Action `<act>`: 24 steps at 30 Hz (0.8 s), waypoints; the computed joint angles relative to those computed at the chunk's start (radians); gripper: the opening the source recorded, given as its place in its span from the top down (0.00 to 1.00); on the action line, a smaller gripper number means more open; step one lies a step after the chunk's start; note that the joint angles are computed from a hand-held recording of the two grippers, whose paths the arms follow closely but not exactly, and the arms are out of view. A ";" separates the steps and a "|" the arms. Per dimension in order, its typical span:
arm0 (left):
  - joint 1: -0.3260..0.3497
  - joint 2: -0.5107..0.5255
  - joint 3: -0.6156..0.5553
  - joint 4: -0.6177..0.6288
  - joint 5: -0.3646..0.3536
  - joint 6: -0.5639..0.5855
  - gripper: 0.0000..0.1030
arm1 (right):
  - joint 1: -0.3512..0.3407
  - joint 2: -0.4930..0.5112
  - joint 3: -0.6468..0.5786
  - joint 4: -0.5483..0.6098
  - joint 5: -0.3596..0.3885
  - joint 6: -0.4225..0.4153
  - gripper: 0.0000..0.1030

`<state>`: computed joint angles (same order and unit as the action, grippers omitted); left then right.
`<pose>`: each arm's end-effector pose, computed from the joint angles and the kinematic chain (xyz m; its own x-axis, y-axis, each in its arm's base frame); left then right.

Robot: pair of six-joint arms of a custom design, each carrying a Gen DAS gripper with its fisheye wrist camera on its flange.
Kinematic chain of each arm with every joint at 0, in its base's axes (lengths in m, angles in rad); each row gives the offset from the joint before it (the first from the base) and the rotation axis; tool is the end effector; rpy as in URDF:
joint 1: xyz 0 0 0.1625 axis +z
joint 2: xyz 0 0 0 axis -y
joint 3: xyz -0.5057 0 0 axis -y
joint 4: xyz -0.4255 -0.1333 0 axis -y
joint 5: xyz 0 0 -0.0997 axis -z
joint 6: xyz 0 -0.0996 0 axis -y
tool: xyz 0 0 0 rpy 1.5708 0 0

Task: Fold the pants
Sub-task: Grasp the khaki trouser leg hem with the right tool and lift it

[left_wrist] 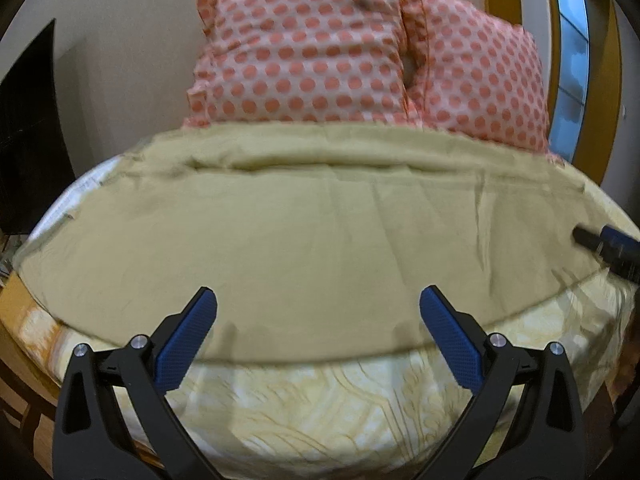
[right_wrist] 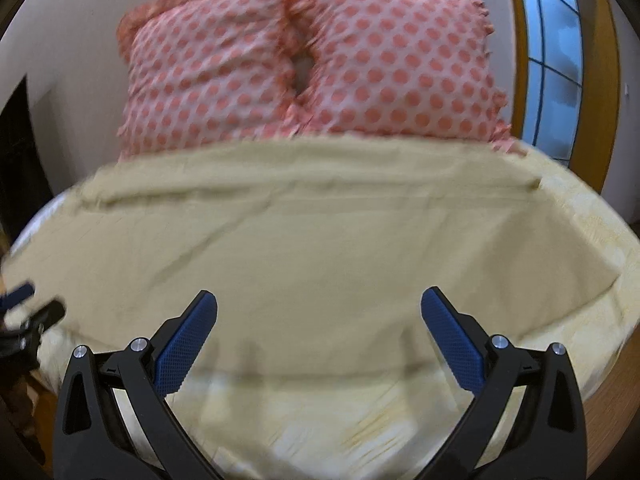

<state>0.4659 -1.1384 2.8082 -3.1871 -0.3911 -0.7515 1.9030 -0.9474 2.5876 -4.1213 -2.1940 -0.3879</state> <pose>-0.1376 -0.3215 0.1550 -0.7020 -0.0412 -0.7110 0.5651 0.5754 -0.5912 0.1985 -0.3449 0.1777 -0.7741 -0.0612 0.6302 -0.5324 0.6015 -0.5956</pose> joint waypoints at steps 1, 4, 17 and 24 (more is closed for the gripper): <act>0.004 -0.011 -0.007 0.002 0.008 0.011 0.02 | -0.003 -0.038 -0.021 0.039 -0.011 -0.001 0.01; 0.031 -0.038 -0.043 -0.046 0.018 0.097 0.02 | -0.016 -0.130 -0.153 0.263 -0.083 0.062 0.01; 0.173 0.013 -0.172 -0.256 -0.059 0.323 0.02 | -0.279 -0.022 -0.783 1.031 -0.144 0.673 0.30; 0.221 0.049 -0.214 -0.279 -0.065 0.378 0.02 | -0.282 0.123 -0.918 0.949 -0.346 0.471 0.50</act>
<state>0.6869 -1.0894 2.5946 -3.4656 -0.4557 -0.3740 1.6207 -0.8249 1.6696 -3.1724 -2.5400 0.0827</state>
